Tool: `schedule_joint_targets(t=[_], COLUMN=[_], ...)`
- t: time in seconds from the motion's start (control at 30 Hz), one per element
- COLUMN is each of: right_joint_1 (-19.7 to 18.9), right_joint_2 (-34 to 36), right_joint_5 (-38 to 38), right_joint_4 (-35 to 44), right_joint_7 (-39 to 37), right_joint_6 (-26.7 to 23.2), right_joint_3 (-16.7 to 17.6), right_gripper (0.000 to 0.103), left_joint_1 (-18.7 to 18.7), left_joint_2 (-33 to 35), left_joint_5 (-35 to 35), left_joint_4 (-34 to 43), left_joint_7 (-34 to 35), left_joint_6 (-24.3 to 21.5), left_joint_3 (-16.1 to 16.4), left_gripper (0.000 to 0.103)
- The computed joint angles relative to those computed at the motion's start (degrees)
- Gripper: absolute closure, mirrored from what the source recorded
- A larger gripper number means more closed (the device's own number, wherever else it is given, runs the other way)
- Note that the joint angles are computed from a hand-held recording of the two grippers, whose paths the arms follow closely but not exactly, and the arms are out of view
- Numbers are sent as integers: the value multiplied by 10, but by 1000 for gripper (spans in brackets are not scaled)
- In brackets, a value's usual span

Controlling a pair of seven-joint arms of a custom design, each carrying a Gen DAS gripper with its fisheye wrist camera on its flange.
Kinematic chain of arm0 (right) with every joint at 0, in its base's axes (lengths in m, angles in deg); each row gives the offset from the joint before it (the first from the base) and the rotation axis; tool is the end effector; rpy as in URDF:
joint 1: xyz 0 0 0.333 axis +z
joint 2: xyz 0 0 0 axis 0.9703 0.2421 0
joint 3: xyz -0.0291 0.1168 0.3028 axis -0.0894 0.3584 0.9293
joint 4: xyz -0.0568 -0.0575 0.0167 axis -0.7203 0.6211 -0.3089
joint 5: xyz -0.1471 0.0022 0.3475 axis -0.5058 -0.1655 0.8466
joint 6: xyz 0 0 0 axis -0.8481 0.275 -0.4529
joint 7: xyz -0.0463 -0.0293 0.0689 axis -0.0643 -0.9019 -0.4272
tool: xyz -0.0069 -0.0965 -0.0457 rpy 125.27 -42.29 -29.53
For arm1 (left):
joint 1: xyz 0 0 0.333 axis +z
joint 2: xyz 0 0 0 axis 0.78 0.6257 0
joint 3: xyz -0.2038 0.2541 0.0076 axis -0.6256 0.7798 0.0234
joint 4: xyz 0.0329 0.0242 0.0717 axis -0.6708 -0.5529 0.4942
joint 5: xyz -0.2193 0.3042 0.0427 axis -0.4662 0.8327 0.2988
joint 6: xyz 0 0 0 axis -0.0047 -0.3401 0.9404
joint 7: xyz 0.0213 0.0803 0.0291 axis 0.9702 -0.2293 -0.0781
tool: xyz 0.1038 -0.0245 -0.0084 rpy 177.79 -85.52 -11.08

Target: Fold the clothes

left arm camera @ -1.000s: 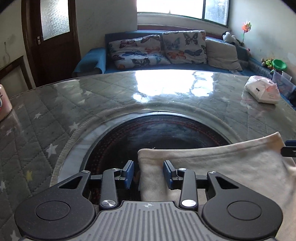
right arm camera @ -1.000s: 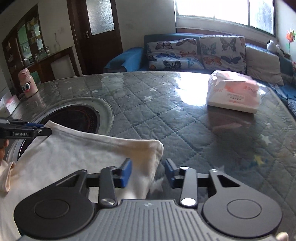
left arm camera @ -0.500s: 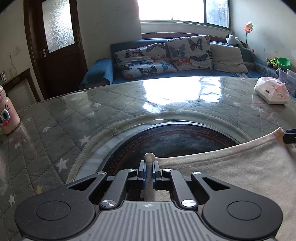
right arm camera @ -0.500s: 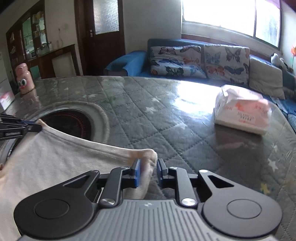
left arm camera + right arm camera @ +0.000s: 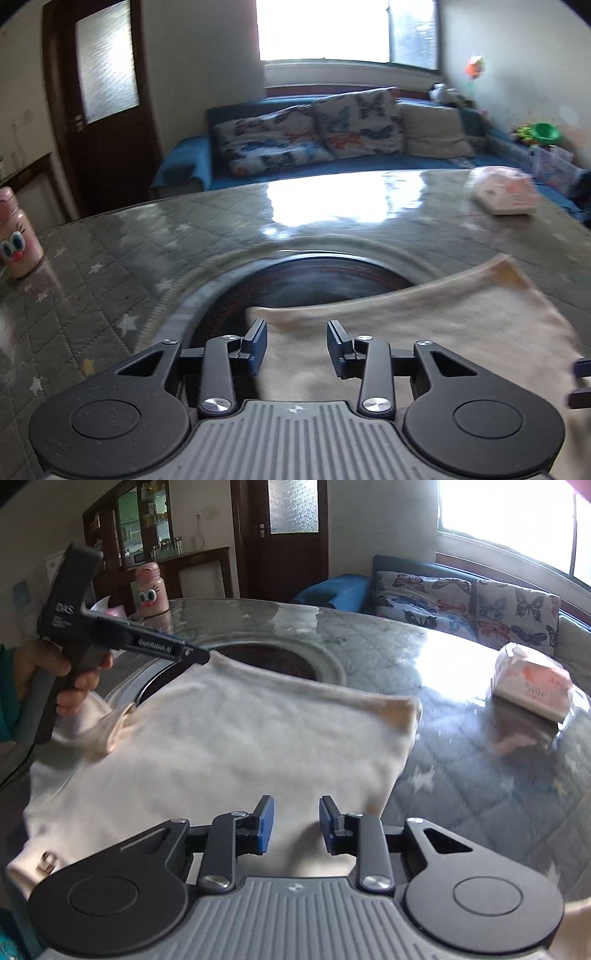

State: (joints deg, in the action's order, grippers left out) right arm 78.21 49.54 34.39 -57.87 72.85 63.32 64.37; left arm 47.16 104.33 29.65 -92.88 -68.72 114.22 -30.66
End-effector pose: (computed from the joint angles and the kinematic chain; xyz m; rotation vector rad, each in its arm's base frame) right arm 0.6813 0.1008 0.3630 -2.2395 0.7024 -0.2418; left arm 0.6127 -0.1051 0.3988 -1.8228 1.4459 -0.6364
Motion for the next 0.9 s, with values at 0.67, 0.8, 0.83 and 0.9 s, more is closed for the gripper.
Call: schedule_joint_targets(t=[0.67,0.8,0.83,0.9], right_joint_1=[-40,-58,-63,-73], right_joint_2=[-14,22,28,40], right_joint_5=[223,199,190,172], right_joint_4=[-42,-8,-3,6], right_joint_7=[-49,6,22,56], right_joint_6=[232,271,275,278], right_joint_3=[-30,-28,-26,-24], right_gripper=[64,62,62,61], left_joint_1=[-58,-66,-69,-73], left_joint_2=[-45,-41,-40,-38], left_joint_5=[105,98,95,90], left_joint_4=[-70,-67,-66,-65], left_joint_7=[-112,-95,-88,-77], left_joint_6=[69,70,70,69], left_joint_3=[-63,-67,-67,-68], left_gripper=[52,49,49,49])
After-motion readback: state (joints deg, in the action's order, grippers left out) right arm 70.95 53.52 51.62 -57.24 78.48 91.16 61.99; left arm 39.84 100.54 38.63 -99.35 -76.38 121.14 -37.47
